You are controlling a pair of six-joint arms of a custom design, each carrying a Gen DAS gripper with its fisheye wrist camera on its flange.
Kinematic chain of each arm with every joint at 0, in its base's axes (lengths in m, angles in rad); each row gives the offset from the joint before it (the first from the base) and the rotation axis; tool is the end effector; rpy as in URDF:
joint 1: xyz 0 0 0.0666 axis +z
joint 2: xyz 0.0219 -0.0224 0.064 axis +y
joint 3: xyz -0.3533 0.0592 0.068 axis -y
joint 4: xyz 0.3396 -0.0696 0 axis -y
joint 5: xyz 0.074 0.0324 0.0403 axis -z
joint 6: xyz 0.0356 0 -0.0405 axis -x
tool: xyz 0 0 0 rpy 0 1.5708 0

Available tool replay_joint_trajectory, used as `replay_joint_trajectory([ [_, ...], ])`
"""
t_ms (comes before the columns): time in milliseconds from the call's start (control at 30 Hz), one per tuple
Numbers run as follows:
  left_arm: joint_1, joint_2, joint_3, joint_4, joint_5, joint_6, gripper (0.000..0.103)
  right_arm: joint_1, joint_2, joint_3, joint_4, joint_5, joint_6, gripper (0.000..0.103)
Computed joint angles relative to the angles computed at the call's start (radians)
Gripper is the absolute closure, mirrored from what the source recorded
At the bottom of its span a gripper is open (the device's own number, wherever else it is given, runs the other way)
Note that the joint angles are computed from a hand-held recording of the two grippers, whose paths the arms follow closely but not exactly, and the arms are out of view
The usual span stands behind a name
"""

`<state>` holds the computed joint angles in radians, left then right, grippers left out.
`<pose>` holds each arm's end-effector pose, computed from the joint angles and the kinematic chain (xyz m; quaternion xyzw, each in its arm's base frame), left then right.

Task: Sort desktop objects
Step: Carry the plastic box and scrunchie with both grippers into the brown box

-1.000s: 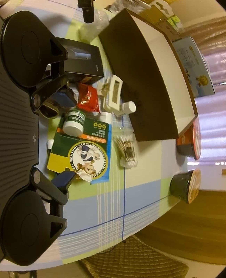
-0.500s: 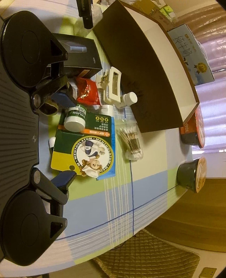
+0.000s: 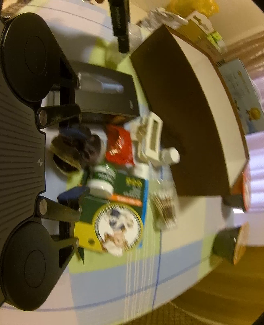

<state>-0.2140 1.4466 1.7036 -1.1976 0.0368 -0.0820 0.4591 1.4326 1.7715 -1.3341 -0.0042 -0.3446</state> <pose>0.4281 -0.0948 0.4873 0.1458 0.9394 -0.0379 0.3080 0.3769 0.1861 0.5108 -0.0555 0.9573 0.1129 0.2604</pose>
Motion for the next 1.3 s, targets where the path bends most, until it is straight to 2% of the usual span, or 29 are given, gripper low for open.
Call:
replay_joint_trajectory([
  [233, 0.004, -0.011, -0.007, -0.01, 0.004, 0.006, 0.049, -0.007, -0.003, -0.048, -0.003, -0.089, -0.008, 0.06],
  [267, 0.003, -0.013, -0.008, -0.011, 0.003, 0.006, 0.049, -0.01, -0.013, -0.063, 0.012, -0.097, -0.007, 0.063],
  [300, 0.003, -0.013, -0.008, -0.013, 0.004, 0.007, 0.049, -0.014, -0.016, -0.068, 0.018, -0.12, -0.002, 0.078],
  [433, 0.003, -0.02, -0.01, -0.023, 0.013, 0.011, 0.049, -0.011, -0.032, -0.079, 0.034, -0.124, 0.009, 0.085],
  [900, -0.013, -0.077, -0.023, -0.039, 0.028, -0.005, 0.05, -0.02, -0.055, -0.016, -0.01, -0.077, 0.071, 0.086],
  [1300, -0.007, -0.068, 0.096, -0.073, 0.091, -0.009, 0.05, -0.032, 0.012, 0.146, -0.005, -0.136, 0.135, 0.086],
])
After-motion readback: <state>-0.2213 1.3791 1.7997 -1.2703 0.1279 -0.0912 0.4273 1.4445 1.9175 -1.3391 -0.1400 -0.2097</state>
